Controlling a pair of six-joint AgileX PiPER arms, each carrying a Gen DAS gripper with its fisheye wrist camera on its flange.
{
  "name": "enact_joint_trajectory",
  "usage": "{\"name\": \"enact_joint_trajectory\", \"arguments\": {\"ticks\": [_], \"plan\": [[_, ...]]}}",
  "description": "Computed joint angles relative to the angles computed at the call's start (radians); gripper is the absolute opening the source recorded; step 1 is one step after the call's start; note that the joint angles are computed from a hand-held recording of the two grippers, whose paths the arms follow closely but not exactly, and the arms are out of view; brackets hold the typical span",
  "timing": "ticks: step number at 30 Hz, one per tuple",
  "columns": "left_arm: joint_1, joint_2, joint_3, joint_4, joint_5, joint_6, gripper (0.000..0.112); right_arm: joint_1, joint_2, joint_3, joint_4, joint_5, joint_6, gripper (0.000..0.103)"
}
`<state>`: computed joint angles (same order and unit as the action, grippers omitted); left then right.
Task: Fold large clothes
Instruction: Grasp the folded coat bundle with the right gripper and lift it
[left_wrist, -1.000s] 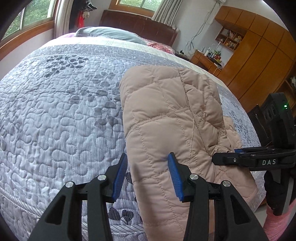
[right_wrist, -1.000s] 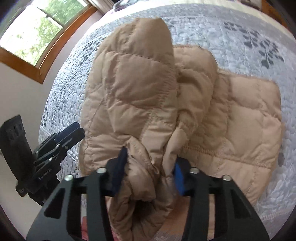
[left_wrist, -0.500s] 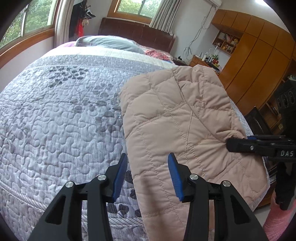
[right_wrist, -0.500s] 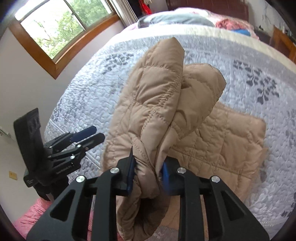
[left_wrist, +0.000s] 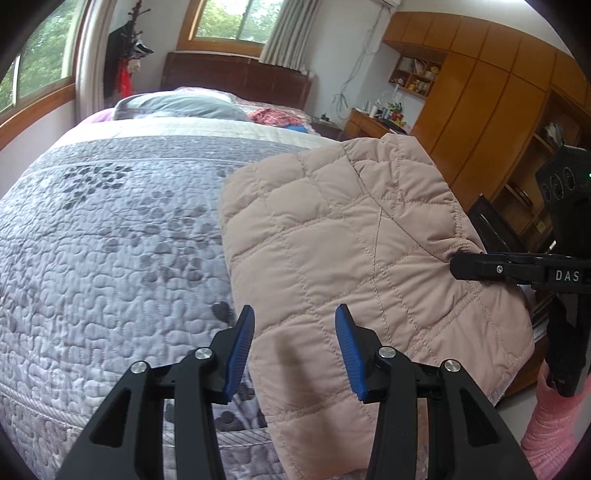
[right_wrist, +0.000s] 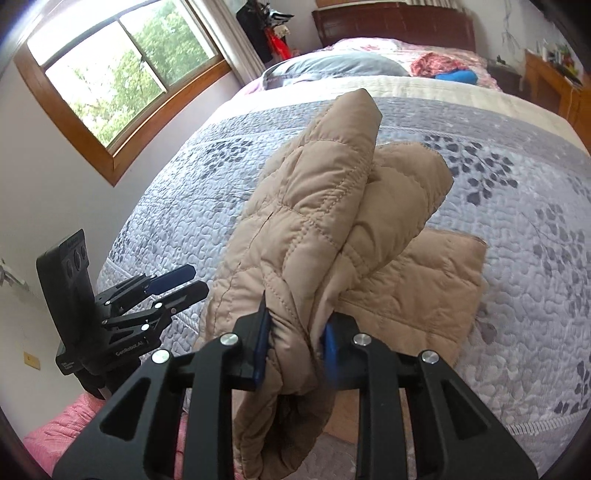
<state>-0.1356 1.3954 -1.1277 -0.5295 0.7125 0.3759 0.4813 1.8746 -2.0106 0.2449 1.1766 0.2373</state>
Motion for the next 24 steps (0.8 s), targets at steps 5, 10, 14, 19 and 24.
{"name": "enact_joint_trajectory", "arguments": {"ticks": [5,10,14,19,24], "plan": [[-0.066,0.021,0.006,0.051,-0.025,-0.044,0.045,-0.060,-0.090,0.210,0.065,-0.096,-0.045,0.024],[-0.120,0.052,0.020,0.107,-0.053,-0.092,0.045,-0.123,-0.139,0.411,0.171,-0.189,-0.118,0.024],[-0.159,0.061,0.048,0.151,-0.097,-0.116,0.049,-0.178,-0.164,0.585,0.293,-0.283,-0.219,0.025],[-0.217,0.088,0.090,0.216,-0.178,-0.164,0.051,-0.244,-0.177,0.798,0.538,-0.411,-0.448,0.029],[-0.209,0.101,0.102,0.176,-0.197,-0.135,0.052,-0.294,-0.162,0.909,0.795,-0.451,-0.673,0.029]]}}
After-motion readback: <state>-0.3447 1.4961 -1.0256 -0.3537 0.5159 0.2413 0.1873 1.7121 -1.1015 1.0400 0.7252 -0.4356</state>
